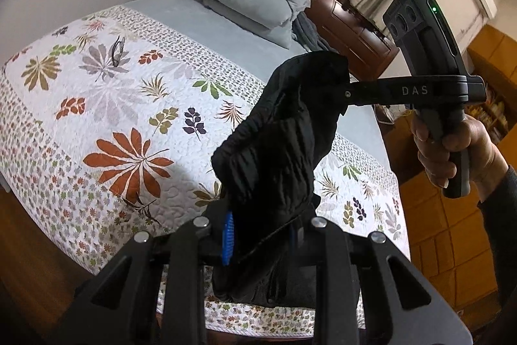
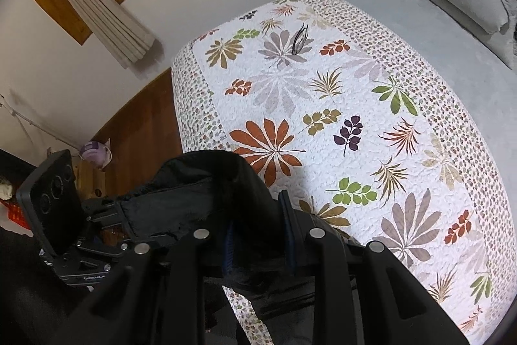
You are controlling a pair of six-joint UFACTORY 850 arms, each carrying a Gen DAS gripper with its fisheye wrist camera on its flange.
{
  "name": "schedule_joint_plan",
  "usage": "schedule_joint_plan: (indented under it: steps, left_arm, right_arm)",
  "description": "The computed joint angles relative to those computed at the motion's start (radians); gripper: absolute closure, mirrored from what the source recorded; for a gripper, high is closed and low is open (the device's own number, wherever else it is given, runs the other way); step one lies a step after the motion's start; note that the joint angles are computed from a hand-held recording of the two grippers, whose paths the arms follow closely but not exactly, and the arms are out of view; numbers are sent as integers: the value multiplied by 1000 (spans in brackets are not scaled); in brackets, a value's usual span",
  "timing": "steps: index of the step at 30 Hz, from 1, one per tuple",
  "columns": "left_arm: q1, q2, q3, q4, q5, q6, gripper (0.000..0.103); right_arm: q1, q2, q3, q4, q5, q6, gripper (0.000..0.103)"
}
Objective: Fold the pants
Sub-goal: 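Lift the folded pants off the quilt with both grippers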
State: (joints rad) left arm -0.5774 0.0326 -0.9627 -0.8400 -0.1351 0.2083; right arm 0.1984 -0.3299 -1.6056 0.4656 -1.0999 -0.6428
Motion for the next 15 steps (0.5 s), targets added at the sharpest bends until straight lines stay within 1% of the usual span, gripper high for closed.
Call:
schedule_joint_plan:
  steps: [3, 6, 8, 15]
  left_arm:
    - [-12, -4, -12, 97, 0, -87, 79]
    - [-30, -7, -27, 273, 1, -252, 79]
    - [-40, -6, -32, 361, 2, -333, 79]
    - [-72, -8, -57, 589, -18, -541, 79]
  right_arm:
    - [-15, 16, 18, 15, 3, -14, 78]
    - [-24, 27, 25, 16, 2, -21, 78]
    - [-30, 37, 30, 13, 0, -24, 78]
    - [-50, 75, 56, 6, 0, -33, 78]
